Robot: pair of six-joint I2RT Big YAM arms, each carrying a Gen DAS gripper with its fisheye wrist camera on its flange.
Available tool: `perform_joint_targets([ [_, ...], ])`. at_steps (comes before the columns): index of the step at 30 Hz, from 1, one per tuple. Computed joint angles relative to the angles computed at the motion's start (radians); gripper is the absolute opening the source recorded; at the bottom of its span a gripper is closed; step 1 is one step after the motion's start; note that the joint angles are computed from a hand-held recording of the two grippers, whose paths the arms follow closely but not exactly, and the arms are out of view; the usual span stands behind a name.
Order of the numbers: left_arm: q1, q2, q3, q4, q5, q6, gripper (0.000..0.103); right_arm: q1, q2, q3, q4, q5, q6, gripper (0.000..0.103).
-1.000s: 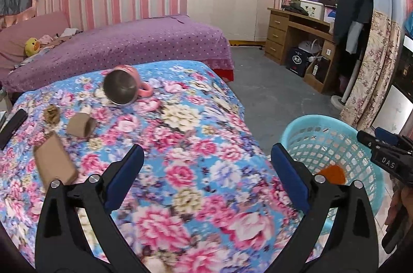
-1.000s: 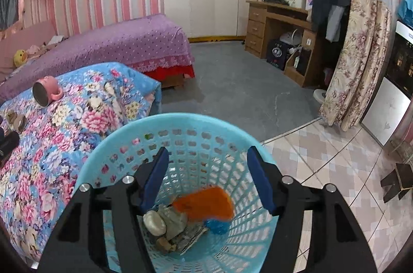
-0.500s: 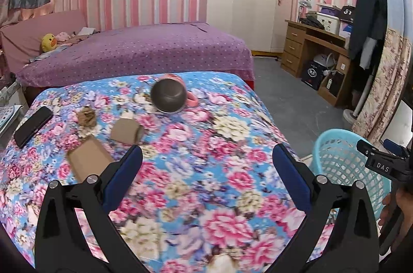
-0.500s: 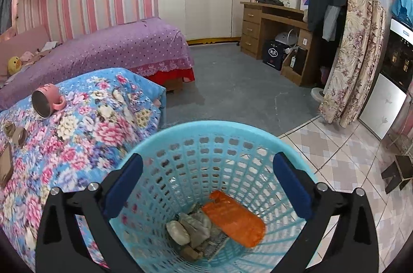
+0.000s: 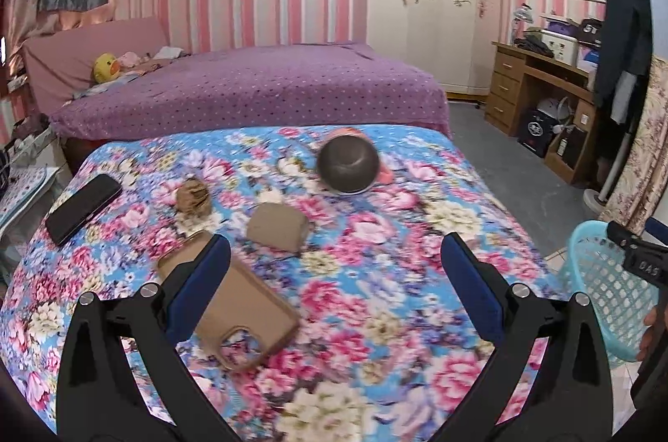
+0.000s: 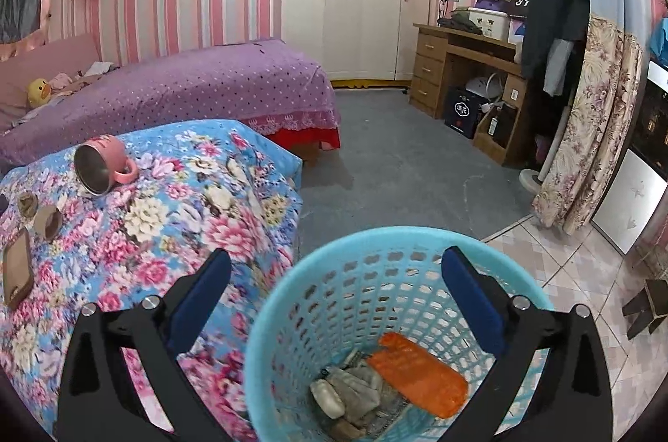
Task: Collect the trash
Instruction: 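Move both grippers back over the bed toward the cardboard tube and brown paper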
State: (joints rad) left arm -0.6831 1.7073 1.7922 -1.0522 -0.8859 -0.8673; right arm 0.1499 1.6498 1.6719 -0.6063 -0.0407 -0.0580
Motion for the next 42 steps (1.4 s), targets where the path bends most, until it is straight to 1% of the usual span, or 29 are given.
perform_joint_targets([
  [3, 0.015, -0.026, -0.038, 0.004, 0.024, -0.019, 0.097, 0.014, 0.0, -0.003, 0.011, 0.007, 0.008, 0.098],
  [10, 0.034, -0.091, -0.121, 0.011, 0.029, -0.041, 0.097, 0.052, -0.009, -0.023, 0.023, 0.014, 0.025, 0.098],
  [14, 0.047, -0.126, -0.164, -0.006, 0.024, -0.055, 0.097, 0.071, -0.016, -0.034, 0.027, 0.008, 0.041, 0.098],
  [18, 0.059, -0.153, -0.198, -0.021, 0.018, -0.067, 0.097, 0.097, -0.021, -0.045, 0.037, 0.021, 0.038, 0.098],
  [21, 0.069, -0.174, -0.223, -0.029, 0.018, -0.074, 0.097, 0.112, -0.018, -0.043, 0.031, 0.003, 0.052, 0.098],
  [23, 0.082, -0.191, -0.245, -0.026, 0.038, -0.084, 0.097, 0.125, -0.015, -0.041, 0.026, 0.003, 0.058, 0.098],
  [26, 0.097, -0.206, -0.264, -0.032, 0.054, -0.092, 0.097, 0.148, -0.005, -0.03, 0.005, 0.028, 0.047, 0.098],
  [29, 0.107, -0.216, -0.274, -0.055, 0.042, -0.094, 0.097, 0.164, -0.004, -0.029, 0.002, 0.037, 0.048, 0.098],
  [36, 0.145, -0.268, -0.325, -0.048, 0.073, -0.103, 0.097, 0.211, 0.004, -0.019, 0.007, 0.058, 0.042, 0.098],
  [40, 0.169, -0.292, -0.341, -0.076, 0.057, -0.107, 0.097, 0.247, 0.037, 0.033, -0.032, 0.047, 0.032, 0.098],
  [42, 0.185, -0.31, -0.355, -0.074, 0.066, -0.11, 0.097, 0.266, 0.049, 0.058, -0.039, 0.047, 0.023, 0.098],
])
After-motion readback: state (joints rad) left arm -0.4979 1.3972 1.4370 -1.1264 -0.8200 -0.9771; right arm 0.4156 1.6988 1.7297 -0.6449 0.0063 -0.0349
